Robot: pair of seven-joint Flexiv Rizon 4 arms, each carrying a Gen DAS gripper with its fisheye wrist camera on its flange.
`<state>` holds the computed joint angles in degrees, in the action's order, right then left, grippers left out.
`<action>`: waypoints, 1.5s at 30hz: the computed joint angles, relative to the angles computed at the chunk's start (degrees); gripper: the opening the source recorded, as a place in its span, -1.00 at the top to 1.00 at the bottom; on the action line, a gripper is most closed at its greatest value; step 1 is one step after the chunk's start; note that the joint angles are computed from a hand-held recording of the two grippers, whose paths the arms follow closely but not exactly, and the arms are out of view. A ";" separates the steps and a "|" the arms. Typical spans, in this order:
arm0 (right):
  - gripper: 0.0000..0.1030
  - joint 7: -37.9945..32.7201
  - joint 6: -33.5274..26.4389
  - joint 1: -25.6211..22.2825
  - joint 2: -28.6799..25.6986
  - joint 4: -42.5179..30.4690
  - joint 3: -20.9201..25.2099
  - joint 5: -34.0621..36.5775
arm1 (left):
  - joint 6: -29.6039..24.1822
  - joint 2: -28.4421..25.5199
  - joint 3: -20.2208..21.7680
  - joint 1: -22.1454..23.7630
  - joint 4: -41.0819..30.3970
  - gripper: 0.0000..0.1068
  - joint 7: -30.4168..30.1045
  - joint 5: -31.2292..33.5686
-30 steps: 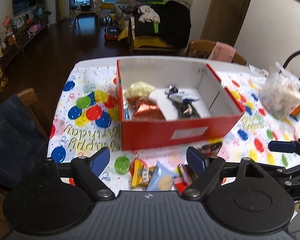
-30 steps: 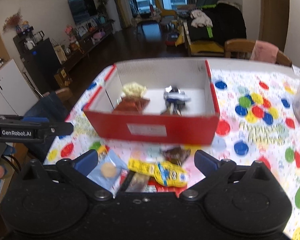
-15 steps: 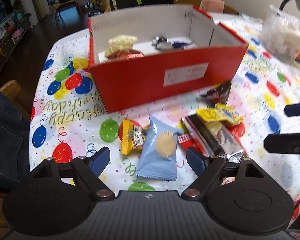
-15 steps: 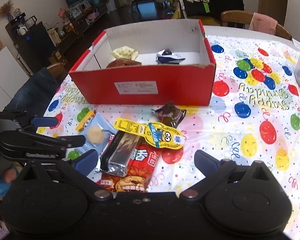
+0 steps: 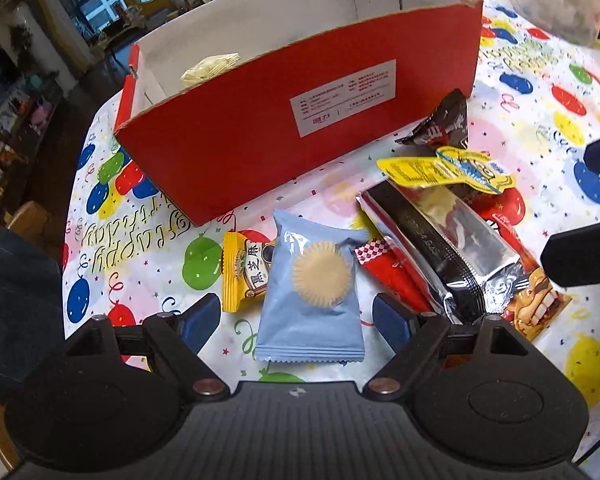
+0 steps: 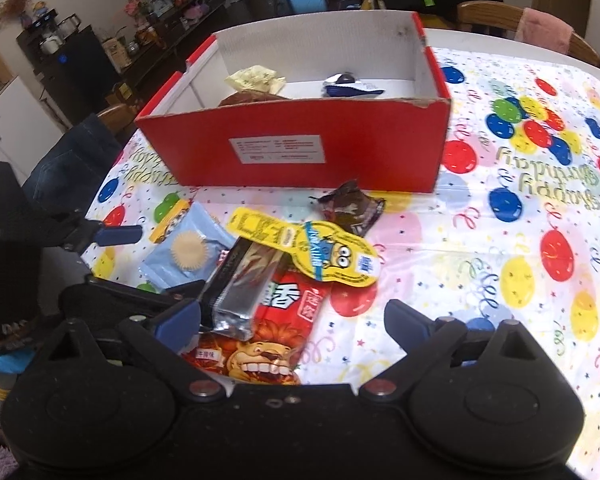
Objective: Organize snacks
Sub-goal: 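Withdraw both tools from the box back toward the snack pile, then grasp the light-blue cookie packet with the left tool while the right tool grasps the silver bar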
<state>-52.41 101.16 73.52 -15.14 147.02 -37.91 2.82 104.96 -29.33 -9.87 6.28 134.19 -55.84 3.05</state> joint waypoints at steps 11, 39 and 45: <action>-0.80 -0.96 -0.55 -8.64 -0.50 -2.10 8.40 -3.08 | -1.14 -0.56 -2.38 2.35 -0.16 -0.01 2.04 1.21; 0.13 7.33 -6.52 -12.92 -7.49 -8.85 10.67 -17.51 | -4.40 1.92 -16.71 20.40 5.31 0.24 -2.78 0.72; 0.16 8.40 -5.81 -14.59 -5.85 -8.01 12.52 -16.44 | -7.21 2.31 -22.62 26.10 5.95 0.36 -3.45 -1.35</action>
<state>-44.01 95.35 58.93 -20.99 139.00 -25.39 -13.62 97.75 -27.02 -32.49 32.39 140.13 -59.29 1.71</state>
